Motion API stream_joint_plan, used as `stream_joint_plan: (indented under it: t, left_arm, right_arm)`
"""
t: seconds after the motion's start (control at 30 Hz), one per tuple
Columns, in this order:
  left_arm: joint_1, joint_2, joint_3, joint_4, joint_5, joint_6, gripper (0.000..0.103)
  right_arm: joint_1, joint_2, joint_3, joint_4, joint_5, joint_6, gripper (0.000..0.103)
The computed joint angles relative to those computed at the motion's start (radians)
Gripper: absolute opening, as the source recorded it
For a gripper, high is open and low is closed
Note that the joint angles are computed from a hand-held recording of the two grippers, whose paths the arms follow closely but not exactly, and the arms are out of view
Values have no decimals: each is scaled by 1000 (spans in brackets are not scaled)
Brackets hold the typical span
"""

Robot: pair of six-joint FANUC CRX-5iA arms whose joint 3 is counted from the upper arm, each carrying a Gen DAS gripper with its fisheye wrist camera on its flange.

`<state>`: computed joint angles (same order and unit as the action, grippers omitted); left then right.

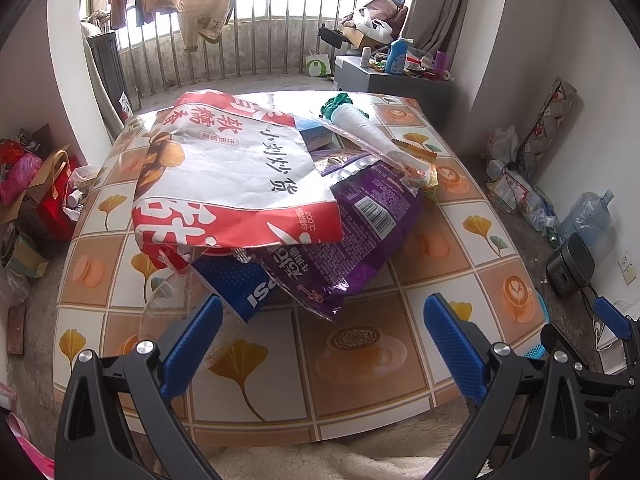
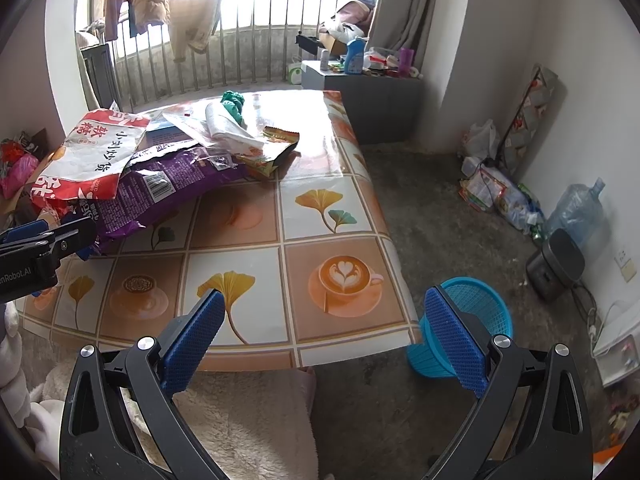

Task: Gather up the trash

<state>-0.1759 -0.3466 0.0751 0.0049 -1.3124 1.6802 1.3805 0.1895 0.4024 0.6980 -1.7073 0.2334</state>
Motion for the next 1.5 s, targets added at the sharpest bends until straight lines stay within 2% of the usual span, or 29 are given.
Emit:
stream_joint_plan:
  t: [1.5]
  left_arm:
    - [0, 4, 0, 1, 1, -2, 99]
  right_arm:
    - [0, 0, -1, -1, 1, 1, 95]
